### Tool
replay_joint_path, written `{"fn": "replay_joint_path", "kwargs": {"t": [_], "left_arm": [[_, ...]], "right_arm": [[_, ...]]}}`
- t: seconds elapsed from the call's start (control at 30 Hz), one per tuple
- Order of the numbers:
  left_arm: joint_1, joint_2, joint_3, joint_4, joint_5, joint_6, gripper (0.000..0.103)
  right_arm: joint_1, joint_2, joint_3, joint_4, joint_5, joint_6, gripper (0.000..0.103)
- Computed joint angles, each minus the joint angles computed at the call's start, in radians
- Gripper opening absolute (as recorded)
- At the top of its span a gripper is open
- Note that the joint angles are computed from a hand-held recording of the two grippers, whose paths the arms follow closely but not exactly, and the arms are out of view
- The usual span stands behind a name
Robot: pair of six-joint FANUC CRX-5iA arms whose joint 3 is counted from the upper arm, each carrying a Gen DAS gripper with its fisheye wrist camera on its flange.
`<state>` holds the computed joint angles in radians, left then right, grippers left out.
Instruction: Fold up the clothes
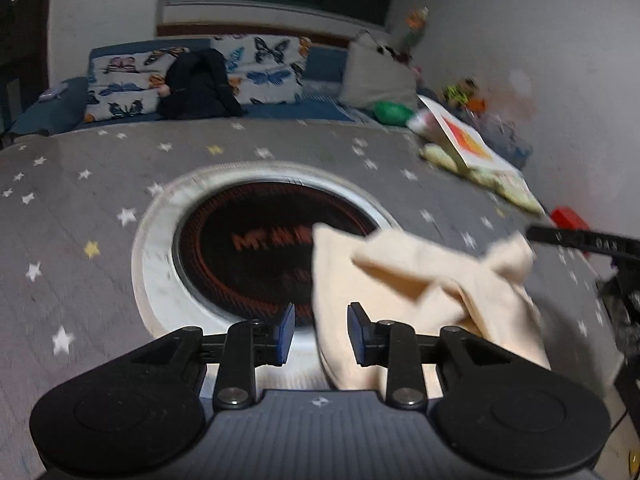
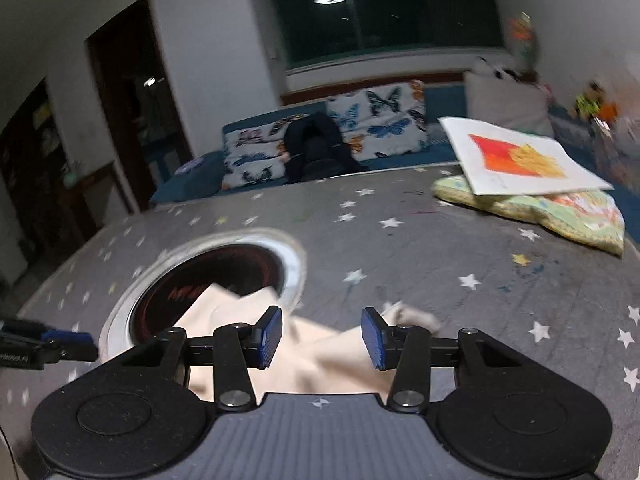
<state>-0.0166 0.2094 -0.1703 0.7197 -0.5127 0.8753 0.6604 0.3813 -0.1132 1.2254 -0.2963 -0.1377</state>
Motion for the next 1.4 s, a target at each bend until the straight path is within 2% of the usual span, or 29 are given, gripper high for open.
{"fn": "replay_joint_path", "kwargs": {"t": [0.03,0.17,0.23,0.4,0.47,0.6,0.7,0.73,0.77,0.87,1.07,1.23,1.27,1.3,1.4], "left_arm": [[0.001,0.021,0.027,-0.016,-0.001,0.024,0.029],[-0.014,0.138,0.208,-0.214,-0.069,0.19,0.029],[-0.029,0.19,0.282,-0.279,-0.098,0.24,0.03],[-0.052,0.27,0.379,-0.34,-0.127,0.291,0.034],[-0.056,0.293,0.408,-0.356,-0.138,0.3,0.034],[-0.061,0.328,0.448,-0.363,-0.149,0.305,0.033],[-0.062,0.339,0.45,-0.347,-0.138,0.278,0.021],[-0.064,0.339,0.443,-0.336,-0.128,0.258,0.012],[-0.067,0.337,0.434,-0.324,-0.115,0.235,0.009],[-0.074,0.33,0.406,-0.295,-0.076,0.172,0.008],[-0.044,0.27,0.313,-0.222,0.021,0.136,0.006],[-0.005,0.253,0.327,-0.304,0.03,0.223,0.006],[0.001,0.252,0.329,-0.315,0.027,0.232,0.006],[0.008,0.252,0.329,-0.317,0.026,0.233,0.006],[0.022,0.257,0.329,-0.305,0.024,0.223,0.007]], "right_arm": [[0.002,0.009,0.021,-0.079,-0.014,0.04,0.047],[0.004,0.048,0.134,-0.473,-0.063,0.272,0.047],[0.0,0.07,0.192,-0.626,-0.101,0.377,0.047],[-0.022,0.121,0.353,-1.017,-0.202,0.675,0.047],[-0.032,0.141,0.407,-1.114,-0.24,0.766,0.047],[-0.043,0.176,0.48,-1.203,-0.292,0.86,0.046],[-0.049,0.207,0.533,-1.24,-0.331,0.904,0.041],[-0.049,0.214,0.544,-1.242,-0.334,0.912,0.039],[-0.05,0.22,0.554,-1.245,-0.335,0.922,0.039],[-0.053,0.238,0.585,-1.267,-0.34,0.949,0.037],[-0.053,0.281,0.658,-1.297,-0.355,1.011,0.035],[-0.061,0.345,0.76,-1.364,-0.327,1.078,0.037],[-0.06,0.366,0.792,-1.371,-0.331,1.087,0.039],[-0.059,0.383,0.818,-1.371,-0.334,1.088,0.046],[-0.058,0.448,0.928,-1.381,-0.392,1.109,0.046]]}}
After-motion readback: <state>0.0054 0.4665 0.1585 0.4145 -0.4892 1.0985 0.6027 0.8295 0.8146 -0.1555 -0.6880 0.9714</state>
